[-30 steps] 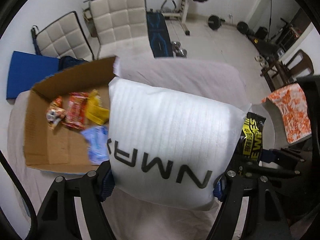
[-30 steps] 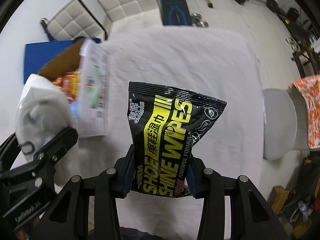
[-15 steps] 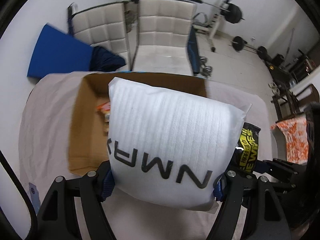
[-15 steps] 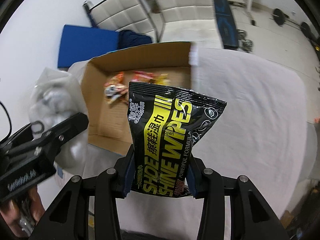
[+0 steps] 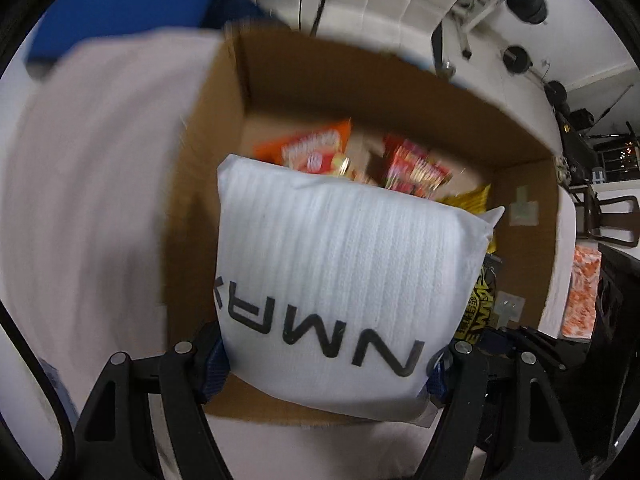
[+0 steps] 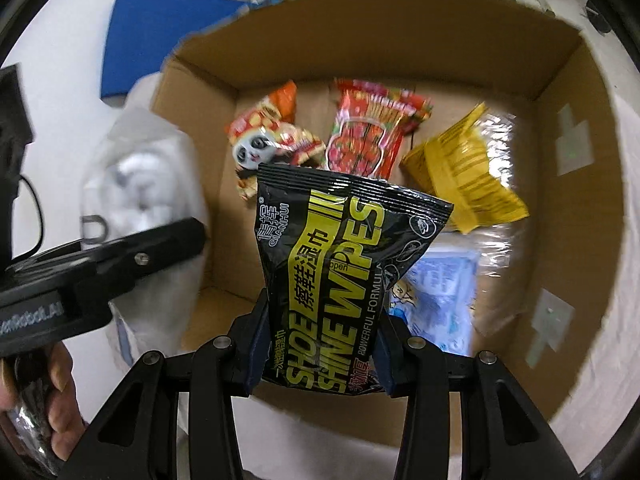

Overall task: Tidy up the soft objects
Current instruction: 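Lower both packs into the box beside the others and open both grippers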

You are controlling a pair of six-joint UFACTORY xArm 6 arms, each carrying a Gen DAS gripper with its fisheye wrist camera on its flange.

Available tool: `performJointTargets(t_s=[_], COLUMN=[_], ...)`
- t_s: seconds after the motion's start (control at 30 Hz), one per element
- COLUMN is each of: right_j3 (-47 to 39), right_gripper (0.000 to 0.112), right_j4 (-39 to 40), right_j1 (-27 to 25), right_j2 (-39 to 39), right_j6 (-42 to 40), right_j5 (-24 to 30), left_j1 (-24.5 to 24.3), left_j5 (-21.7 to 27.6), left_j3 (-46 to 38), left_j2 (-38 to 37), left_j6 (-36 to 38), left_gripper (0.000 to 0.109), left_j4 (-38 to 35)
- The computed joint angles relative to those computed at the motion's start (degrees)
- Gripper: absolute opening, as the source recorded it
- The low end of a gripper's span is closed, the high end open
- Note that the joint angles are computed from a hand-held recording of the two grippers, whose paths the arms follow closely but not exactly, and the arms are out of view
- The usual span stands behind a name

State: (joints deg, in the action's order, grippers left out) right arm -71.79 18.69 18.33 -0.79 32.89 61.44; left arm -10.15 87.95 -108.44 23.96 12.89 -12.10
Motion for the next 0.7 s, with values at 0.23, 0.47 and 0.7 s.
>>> performJointTargets(t_s=[0.23, 0.47, 0.7], right_j3=[-0.13, -3.20, -4.83], right_gripper=[0.048, 0.056, 0.067], right_j4=[2.01, 1.76, -1.11], right_j1=[0.72, 0.43, 0.33], right_j2=[4.29, 8.16, 7.62], right_j6=[-2.09, -2.61, -1.64], right_j5=[-1.60, 0.45, 2.75], left_j1=[-0.72, -3.21, -3.93], left_j5=[3.83, 6.62, 3.24], left_j3=[-1.13, -1.84, 0.93], left_j2=[4.79, 6.18, 4.54], left_j6=[0.98, 0.72, -0.62], left_gripper=[0.077, 0.079, 0.084], left_j4=[1.25, 3.10, 5.66])
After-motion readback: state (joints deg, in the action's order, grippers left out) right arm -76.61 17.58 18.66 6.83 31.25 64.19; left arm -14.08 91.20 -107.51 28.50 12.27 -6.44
